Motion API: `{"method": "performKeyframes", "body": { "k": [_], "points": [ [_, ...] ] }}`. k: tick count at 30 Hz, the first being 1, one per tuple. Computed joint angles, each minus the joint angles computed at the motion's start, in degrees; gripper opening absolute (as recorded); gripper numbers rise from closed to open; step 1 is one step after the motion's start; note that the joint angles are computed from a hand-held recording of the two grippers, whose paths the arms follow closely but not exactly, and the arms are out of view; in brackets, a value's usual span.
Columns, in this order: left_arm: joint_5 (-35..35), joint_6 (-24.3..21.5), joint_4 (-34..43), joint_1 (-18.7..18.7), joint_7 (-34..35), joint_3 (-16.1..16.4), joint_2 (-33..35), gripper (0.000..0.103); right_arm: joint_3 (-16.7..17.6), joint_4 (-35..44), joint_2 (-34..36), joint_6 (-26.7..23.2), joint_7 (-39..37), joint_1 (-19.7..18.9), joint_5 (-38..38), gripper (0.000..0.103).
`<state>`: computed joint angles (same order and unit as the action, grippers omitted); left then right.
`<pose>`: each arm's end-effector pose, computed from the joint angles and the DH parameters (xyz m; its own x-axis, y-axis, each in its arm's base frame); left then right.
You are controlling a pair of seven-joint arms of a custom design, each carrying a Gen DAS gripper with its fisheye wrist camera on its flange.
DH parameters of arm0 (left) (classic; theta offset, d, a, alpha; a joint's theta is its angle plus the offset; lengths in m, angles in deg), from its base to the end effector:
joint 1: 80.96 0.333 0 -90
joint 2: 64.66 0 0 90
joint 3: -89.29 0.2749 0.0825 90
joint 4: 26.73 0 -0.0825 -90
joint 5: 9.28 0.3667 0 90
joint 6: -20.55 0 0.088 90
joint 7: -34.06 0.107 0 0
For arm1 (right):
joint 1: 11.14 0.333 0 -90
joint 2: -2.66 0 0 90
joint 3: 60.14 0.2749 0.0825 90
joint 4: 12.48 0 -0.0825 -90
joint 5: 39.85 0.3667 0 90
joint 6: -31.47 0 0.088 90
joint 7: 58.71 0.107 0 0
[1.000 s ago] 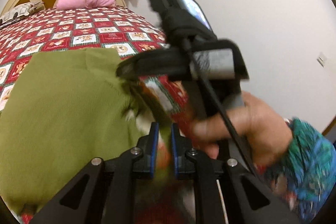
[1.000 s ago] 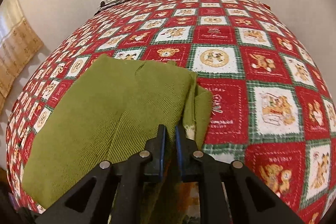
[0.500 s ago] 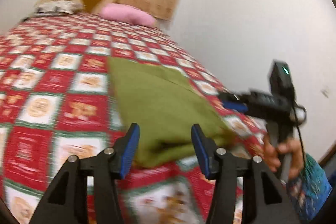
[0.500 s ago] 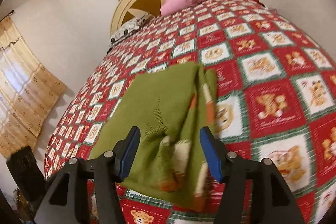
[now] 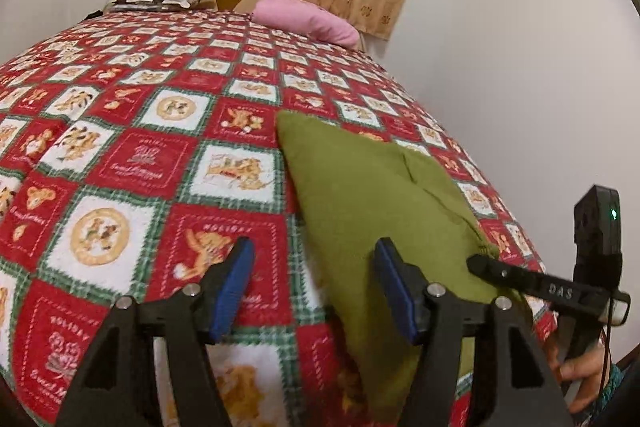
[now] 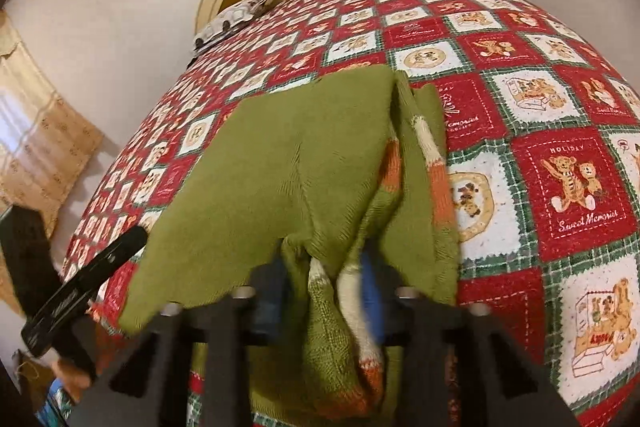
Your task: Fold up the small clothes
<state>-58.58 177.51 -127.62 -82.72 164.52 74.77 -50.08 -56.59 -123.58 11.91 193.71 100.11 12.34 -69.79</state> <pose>0.6314 -0.1396 0.4638 -0.3987 -0.8531 0.3366 -0.6875 0.0352 -0.7253 0.5390 0.3018 0.4506 -0.1424 -0.9171 -0.3724 -0.7198 0.3542 -0.5970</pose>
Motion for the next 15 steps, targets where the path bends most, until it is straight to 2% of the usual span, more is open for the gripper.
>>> {"method": "performKeyframes", "body": {
  "k": [3, 5, 7, 10, 13, 15],
  "points": [
    [0.39, -0.75, 1.39, -0.21, -0.05, -0.21, 0.69, 0.065, -1.46, -1.42, -2.94, -1.43, 5.91, 1.33, -8.48, 0.019],
    [1.66, -1.05, 2.10, -0.63, -0.62, -0.15, 1.03, 0.065, -0.97, -2.38, -4.51, -2.10, 7.61, 0.78, -10.81, 0.019],
    [1.73, -1.20, 2.18, -0.70, -0.52, -0.43, 0.98, 0.065, -0.15, -3.92, -5.95, -2.21, 7.14, -0.24, -10.41, 0.019],
    [3.72, 0.59, 1.19, -1.81, -1.82, -0.22, 0.90, 0.074, 0.94, -5.46, -6.07, -3.38, 4.00, -1.49, -6.18, 0.019],
    [11.23, 3.21, -0.03, -4.51, -6.80, 1.32, 1.39, 0.076, 0.70, -7.79, -6.56, -0.80, 7.80, -2.02, -9.01, 0.019],
    [14.93, 3.36, -0.05, -5.26, -9.67, 1.80, 1.84, 0.080, 0.82, -8.32, -6.92, -1.53, 10.53, -2.08, -12.47, 0.019]
  ]
}}
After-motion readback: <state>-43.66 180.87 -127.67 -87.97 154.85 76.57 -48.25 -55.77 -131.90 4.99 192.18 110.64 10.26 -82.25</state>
